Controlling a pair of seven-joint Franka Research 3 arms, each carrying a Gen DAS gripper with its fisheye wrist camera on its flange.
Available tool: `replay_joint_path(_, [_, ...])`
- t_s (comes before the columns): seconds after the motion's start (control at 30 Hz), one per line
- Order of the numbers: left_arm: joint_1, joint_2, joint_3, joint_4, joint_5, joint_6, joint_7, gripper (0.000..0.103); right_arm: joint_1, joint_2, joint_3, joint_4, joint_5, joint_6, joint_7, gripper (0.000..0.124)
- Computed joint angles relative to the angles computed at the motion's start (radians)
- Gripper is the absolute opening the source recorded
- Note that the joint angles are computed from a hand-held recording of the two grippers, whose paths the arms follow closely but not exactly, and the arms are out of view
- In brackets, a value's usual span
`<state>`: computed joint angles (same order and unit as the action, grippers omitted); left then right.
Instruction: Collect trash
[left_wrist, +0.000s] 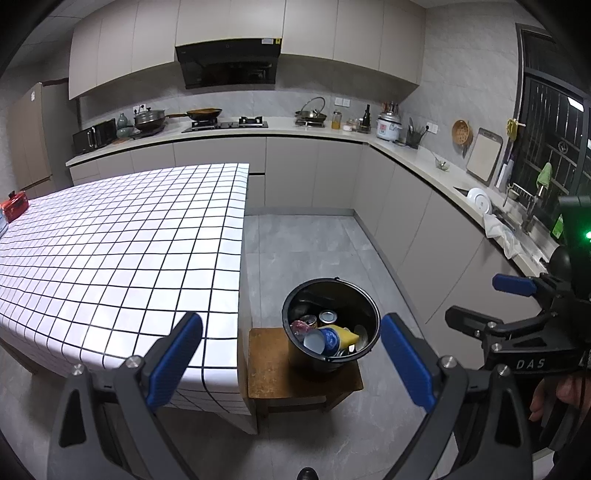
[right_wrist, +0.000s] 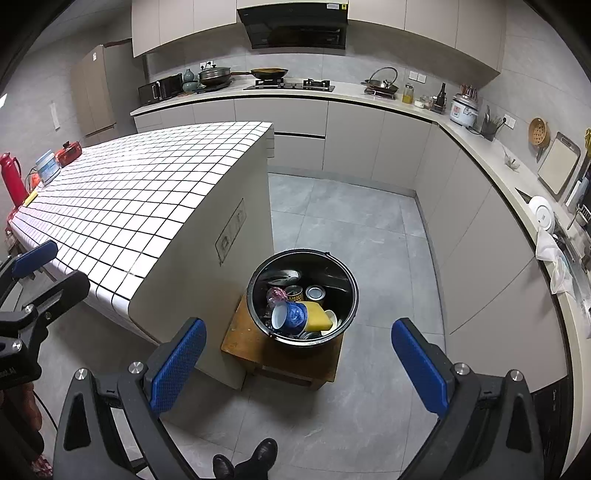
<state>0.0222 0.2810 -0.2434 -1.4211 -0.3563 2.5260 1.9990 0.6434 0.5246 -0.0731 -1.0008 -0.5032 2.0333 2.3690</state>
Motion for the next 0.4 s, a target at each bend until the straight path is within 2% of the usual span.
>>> replay_joint_path(0.2, [0.007,0.004,-0.013,0.0,-0.034,0.003,0.038,0.097,-0.004,0.021,-0.004,0.035,0.005,-0.006,-0.018,0.102])
replay_joint_path(0.4, [-0.007,0.023,-0.002,0.024,-0.005,-0.012,0.005,0.1,-0.009,0.041,-0.008,0.061,0.02,-0.006,-0.031,0.102])
